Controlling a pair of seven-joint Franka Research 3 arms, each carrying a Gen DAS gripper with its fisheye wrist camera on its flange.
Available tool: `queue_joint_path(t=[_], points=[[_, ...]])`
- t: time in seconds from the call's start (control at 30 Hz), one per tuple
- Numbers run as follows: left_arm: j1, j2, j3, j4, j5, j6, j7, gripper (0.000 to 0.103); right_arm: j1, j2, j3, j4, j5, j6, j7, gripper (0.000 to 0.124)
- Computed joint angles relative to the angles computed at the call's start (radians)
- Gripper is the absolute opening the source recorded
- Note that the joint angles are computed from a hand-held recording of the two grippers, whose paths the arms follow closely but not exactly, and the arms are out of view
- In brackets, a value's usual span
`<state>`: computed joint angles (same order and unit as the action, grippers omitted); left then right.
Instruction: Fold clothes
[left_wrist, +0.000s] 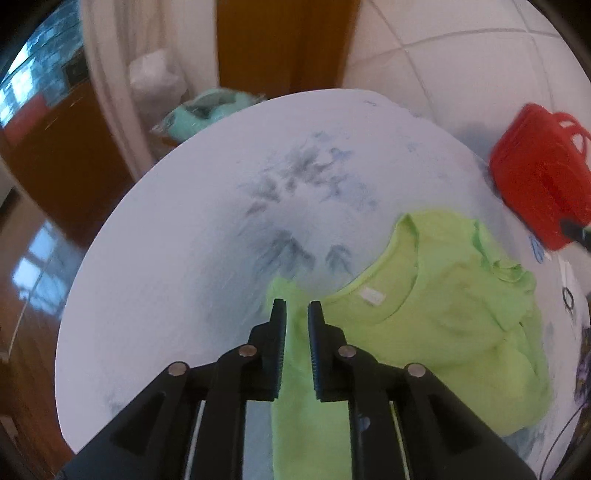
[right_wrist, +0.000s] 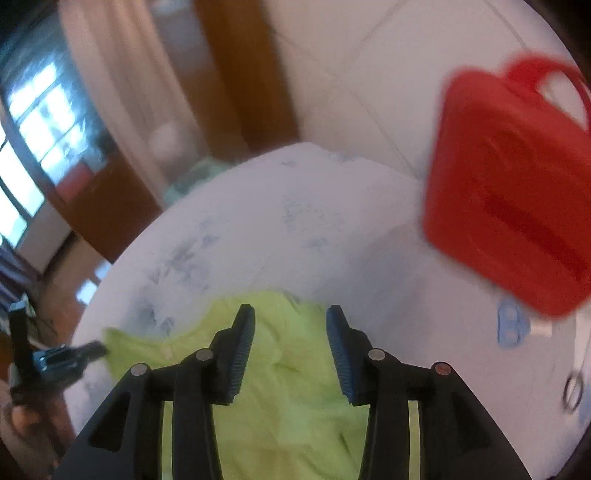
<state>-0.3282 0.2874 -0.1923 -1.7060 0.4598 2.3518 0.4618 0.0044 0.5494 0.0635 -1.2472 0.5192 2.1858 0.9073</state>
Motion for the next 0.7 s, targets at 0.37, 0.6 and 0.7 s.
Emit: queue_joint_path(t=[0.37, 0.6, 0.7], points=[[-0.045, 0.22, -0.035, 0.243, -0.127, -0.068, 0.272, 0.013, -0.153, -0.237, -0.165, -0.483, -0.056, 0.044, 0.152, 0.041], [-0.069, 0.199, -0.026, 0.186, -0.15, -0.088, 0.27, 0.069, -0.168, -0.287, -0.162, -0.587, -0.047, 0.058, 0.165, 0.091], [-0.07, 0.161, -0.027, 0.126, -0.147, -0.072, 0.254, 0.078, -0.148, -0.295, -0.158, -0.628, -0.06, 0.126, 0.16, 0.091]])
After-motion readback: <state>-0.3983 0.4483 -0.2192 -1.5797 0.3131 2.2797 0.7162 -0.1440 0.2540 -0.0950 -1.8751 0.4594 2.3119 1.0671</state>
